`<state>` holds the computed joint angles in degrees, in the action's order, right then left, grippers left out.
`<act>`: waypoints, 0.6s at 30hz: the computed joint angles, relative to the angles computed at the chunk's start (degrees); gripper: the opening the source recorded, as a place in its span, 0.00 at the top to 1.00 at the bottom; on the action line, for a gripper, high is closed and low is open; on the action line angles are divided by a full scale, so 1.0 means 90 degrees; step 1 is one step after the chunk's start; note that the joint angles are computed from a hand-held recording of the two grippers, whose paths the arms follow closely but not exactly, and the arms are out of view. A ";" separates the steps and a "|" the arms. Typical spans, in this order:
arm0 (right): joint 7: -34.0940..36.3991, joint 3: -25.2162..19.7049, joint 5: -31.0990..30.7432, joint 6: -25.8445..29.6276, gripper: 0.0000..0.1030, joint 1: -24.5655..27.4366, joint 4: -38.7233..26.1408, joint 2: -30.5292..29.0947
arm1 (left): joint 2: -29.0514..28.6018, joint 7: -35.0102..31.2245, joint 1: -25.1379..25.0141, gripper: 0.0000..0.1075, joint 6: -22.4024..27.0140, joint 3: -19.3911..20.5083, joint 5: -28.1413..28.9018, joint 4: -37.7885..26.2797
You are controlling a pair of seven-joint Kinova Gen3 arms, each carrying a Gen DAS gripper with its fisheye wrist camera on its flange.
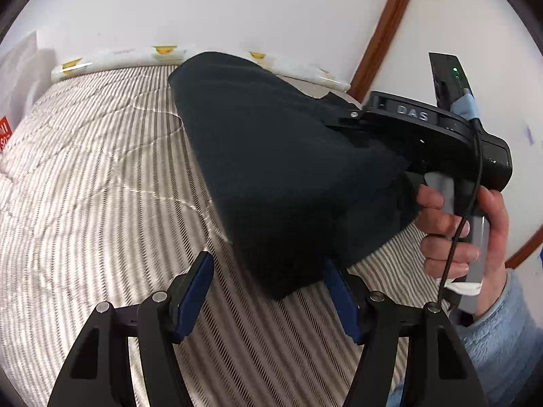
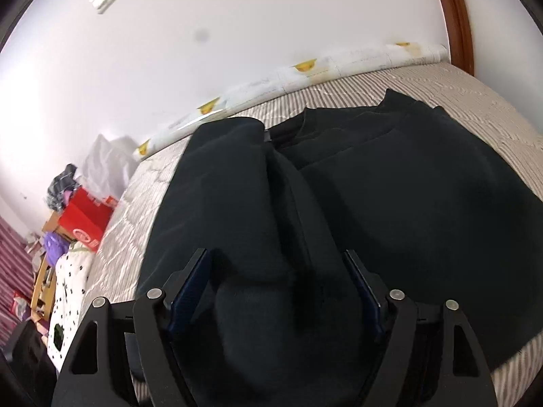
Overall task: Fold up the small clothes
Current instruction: 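Grasp the sweatshirt side with the right tool and fold it over the bundle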
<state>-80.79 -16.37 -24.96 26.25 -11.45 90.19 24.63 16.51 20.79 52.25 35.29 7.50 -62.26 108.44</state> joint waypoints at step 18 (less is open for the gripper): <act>0.0872 0.0276 0.0518 -0.1614 0.90 0.0560 0.0688 -0.0959 | 0.0819 -0.1608 0.0356 0.40 0.0879 -0.0215 0.0866 -0.1550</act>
<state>-72.94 -13.89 -20.30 11.72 -6.41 96.38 16.00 23.88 6.32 55.45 43.20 5.57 -54.47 94.49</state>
